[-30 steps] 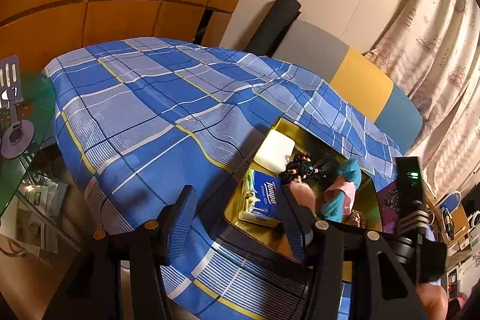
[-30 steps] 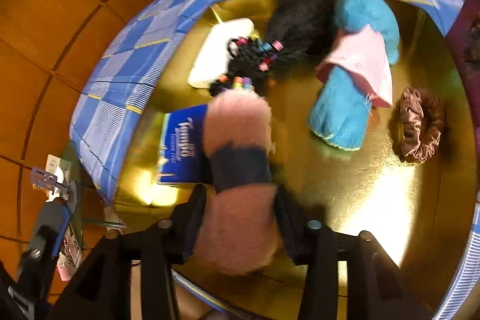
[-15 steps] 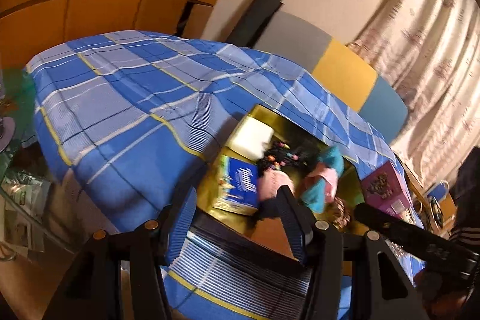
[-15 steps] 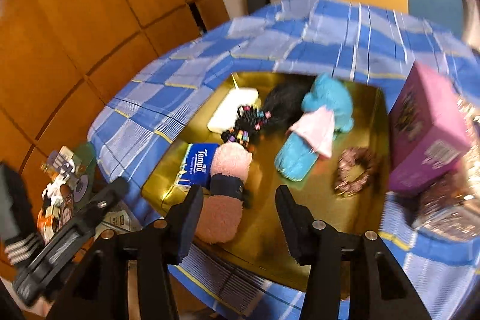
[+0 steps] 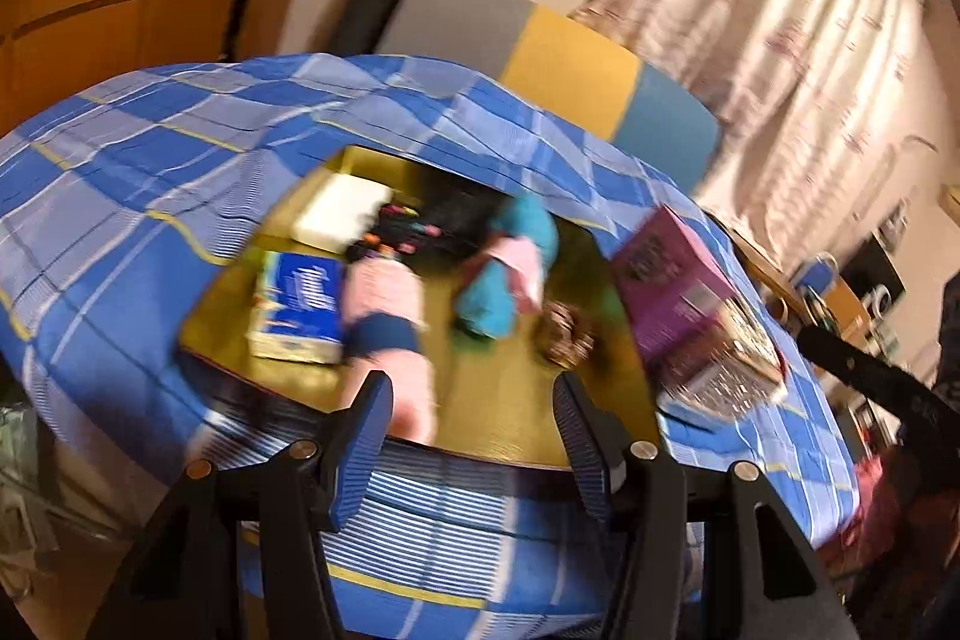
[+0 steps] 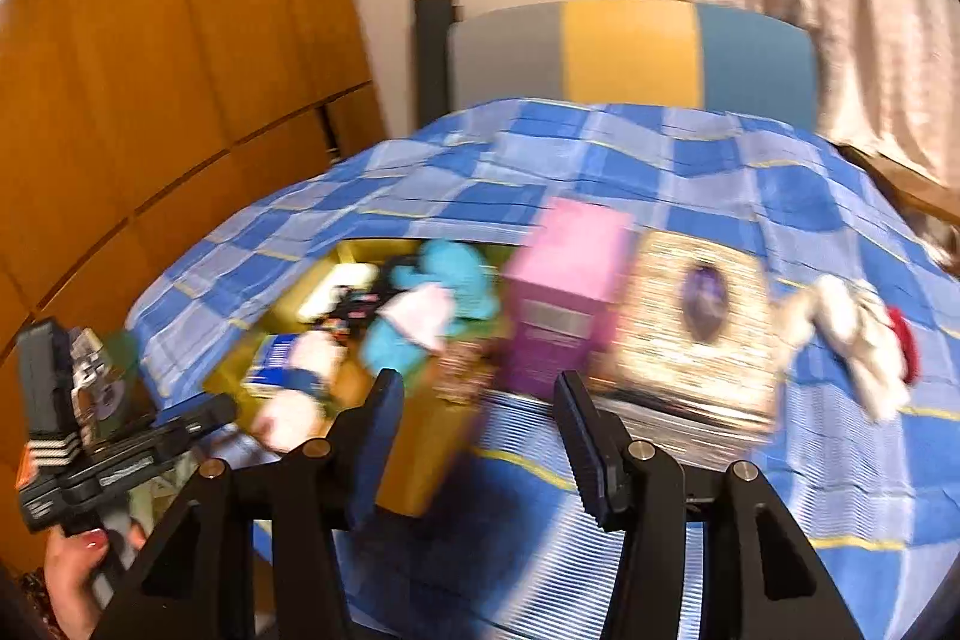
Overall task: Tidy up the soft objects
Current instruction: 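Reach the right tool to the white towel sock and grasp it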
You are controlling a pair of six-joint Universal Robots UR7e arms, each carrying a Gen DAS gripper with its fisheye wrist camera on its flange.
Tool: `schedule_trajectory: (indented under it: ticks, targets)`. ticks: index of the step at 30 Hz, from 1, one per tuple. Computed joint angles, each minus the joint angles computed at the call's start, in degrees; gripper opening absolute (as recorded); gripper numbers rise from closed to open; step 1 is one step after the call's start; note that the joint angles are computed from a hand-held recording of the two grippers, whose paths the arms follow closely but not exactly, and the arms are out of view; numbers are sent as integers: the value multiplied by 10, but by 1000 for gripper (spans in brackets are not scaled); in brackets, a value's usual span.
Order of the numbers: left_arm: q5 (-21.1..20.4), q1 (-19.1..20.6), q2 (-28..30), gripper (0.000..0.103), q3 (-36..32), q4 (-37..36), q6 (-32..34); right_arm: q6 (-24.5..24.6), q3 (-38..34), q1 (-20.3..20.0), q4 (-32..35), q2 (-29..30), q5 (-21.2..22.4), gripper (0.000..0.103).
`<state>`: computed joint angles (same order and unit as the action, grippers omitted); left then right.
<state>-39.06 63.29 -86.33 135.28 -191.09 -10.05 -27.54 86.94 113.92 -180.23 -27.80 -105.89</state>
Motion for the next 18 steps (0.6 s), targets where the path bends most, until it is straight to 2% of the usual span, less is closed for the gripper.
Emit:
schedule_trajectory:
  ticks: [4,9,15,18]
  targets:
    - [-32,-5,16,56,-5,29,-7,10,16,-27,-9,-23,-36,53]
    - [-83,-15,35,56,-12,68,-13,28,17,-67,19,-44,-78,55]
    - [-85,-45,67,57,-31,99,3,29,-17,-105,63,-40,-136,53]
    - [-96,-50,85,57,-49,115,5,-8,-44,-120,58,-27,-152,53]
